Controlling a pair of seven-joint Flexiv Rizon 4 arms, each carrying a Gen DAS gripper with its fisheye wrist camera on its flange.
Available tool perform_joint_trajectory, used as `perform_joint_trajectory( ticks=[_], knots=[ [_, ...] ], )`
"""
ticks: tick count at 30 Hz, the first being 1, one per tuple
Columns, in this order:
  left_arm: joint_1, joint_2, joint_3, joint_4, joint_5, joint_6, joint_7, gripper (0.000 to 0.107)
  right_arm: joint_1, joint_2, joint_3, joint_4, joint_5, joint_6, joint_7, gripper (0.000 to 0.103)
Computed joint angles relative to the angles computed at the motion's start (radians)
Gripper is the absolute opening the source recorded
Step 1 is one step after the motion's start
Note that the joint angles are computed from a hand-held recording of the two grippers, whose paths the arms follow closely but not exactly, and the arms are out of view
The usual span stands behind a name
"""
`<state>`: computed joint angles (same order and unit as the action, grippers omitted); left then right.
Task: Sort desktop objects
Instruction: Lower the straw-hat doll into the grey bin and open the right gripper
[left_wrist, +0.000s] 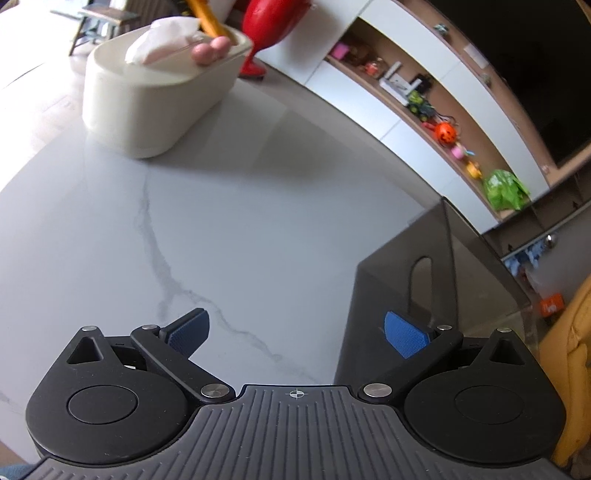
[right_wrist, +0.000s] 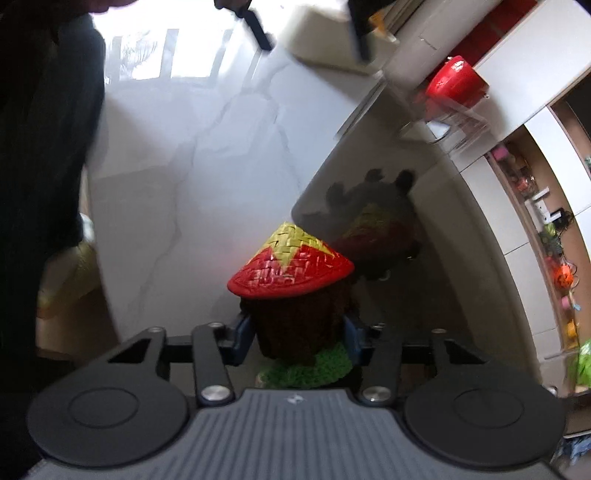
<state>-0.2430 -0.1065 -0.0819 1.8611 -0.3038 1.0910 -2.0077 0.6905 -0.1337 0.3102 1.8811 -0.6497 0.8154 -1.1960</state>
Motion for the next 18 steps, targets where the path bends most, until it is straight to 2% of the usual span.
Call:
perform_joint_trajectory(
  ticks=[2,4,7,10,12,16,18],
  knots=[
    [0.002,0.002,-0.005,0.022,-0.048,0.016,0.013,0.103,-0.016,0.043,0.02,-0.058,0.16,-0.027,-0.028,0.05],
    [0.006,0.004,-0.011,0.038,-0.102,0.018,0.035,0.103,-0.031,0.073,0.021,-0.124,0.27,-0.048,-0.023,0.05],
    [0.007,-0.003,-0.019,0.05,-0.171,0.015,0.065,0.103,-0.069,0.069,-0.012,-0.246,0.395,-0.051,0.081,0.05],
    [0.008,-0.016,-0.016,0.037,-0.169,-0.018,0.06,0.103,-0.097,0.009,-0.056,-0.358,0.416,-0.064,0.258,0.051],
    [0.011,-0.025,-0.013,0.031,-0.168,-0.04,0.052,0.103,-0.113,-0.058,-0.079,-0.438,0.455,-0.124,0.372,0.051],
    [0.015,-0.035,-0.007,0.015,-0.138,-0.083,0.037,0.103,-0.202,-0.19,-0.069,-0.585,0.766,-0.277,0.455,0.05],
    [0.013,-0.035,-0.004,-0.003,-0.089,-0.103,0.039,0.103,-0.216,-0.227,-0.071,-0.591,0.803,-0.32,0.49,0.05]
  ],
)
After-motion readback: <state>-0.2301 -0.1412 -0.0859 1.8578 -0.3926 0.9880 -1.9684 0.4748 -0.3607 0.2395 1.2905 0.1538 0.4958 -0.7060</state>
